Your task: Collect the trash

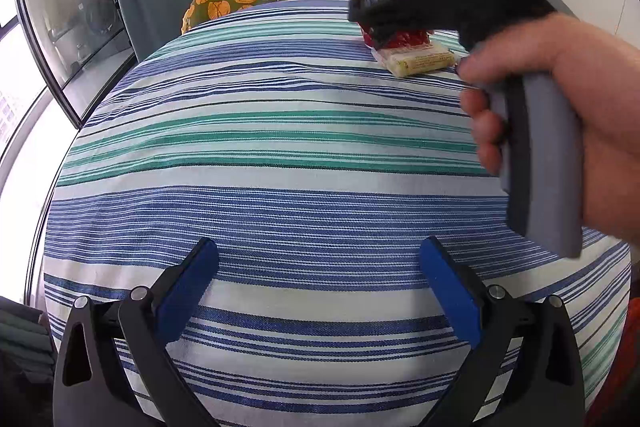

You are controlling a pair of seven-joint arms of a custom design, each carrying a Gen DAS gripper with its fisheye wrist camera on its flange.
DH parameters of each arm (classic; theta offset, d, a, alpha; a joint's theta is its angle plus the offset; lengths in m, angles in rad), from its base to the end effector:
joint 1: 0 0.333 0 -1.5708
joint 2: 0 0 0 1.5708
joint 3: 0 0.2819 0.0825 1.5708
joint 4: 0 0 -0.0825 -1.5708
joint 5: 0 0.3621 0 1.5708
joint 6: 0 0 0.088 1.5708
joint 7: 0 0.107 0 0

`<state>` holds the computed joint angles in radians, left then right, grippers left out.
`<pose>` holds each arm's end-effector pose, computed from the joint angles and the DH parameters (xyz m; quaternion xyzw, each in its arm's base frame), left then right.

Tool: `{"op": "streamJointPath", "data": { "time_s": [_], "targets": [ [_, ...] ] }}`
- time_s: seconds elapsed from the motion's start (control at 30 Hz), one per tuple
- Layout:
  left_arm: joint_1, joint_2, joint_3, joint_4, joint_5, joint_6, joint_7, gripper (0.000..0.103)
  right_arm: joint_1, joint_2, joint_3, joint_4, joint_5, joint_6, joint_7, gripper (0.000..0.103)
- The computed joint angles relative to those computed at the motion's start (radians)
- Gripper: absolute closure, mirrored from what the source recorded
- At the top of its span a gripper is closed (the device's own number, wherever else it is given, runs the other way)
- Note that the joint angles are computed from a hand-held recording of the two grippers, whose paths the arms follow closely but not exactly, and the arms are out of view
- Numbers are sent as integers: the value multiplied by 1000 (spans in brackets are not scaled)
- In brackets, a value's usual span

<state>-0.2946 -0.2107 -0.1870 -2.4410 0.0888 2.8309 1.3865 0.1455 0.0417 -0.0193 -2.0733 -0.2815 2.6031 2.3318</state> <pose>0.4329 -0.2333 0.4285 -0.5351 0.7911 -0.2440 0.1681 0.5689 0.0781 0.4404 -0.5223 0.8125 -0.1737 0.1921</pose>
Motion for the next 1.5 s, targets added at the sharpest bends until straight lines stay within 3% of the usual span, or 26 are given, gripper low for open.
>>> {"op": "streamJointPath", "data": {
  "time_s": [0.03,0.1,0.2,0.33,0.6,0.67,0.73,0.8,0.87,1.0,1.1,1.13,1.2,1.3,1.37,1.43,1.5],
  "targets": [
    [0,1,0,1,0,0,0,4,-1,-16,-2,-22,-14,6,-16,19],
    [0,2,-1,2,1,0,-1,4,-10,-49,-4,-67,-48,28,-36,45],
    [1,1,-2,0,2,0,-2,4,-31,-111,-3,-156,8,88,-150,61],
    [0,0,0,0,1,1,0,4,-66,-220,2,-287,71,132,-302,68],
    [0,1,0,0,1,2,-1,4,-110,-479,-33,-552,231,162,-617,68],
    [1,1,-1,-1,2,2,-2,4,-136,-531,-25,-608,243,181,-666,66],
    [0,1,0,-1,1,2,-1,4,-177,-566,5,-649,239,204,-685,52],
    [0,1,0,-1,-1,2,1,4,-194,-576,18,-669,262,220,-710,32],
    [-2,0,2,-2,-6,3,5,4,-184,-575,5,-679,308,237,-744,26],
    [-6,-2,5,-3,-13,2,17,4,-168,-571,-9,-691,391,270,-806,23],
    [-51,17,40,30,-98,-27,143,4,-174,-569,4,-690,416,265,-830,19],
    [-64,34,46,60,-134,-43,195,4,-180,-566,13,-686,415,258,-835,17],
    [-41,68,18,114,-109,-45,181,4,-200,-558,43,-678,400,249,-829,12],
    [-32,172,-12,253,-120,-54,208,4,-196,-555,37,-678,410,249,-836,11],
    [-22,294,-35,400,-52,-100,167,4,-197,-555,38,-679,412,249,-837,11],
    [-37,416,-32,544,95,-129,46,4,-199,-555,41,-678,413,248,-838,11],
    [-53,516,-29,670,168,-166,-12,4,-199,-554,41,-677,414,248,-838,11]
  ]
}}
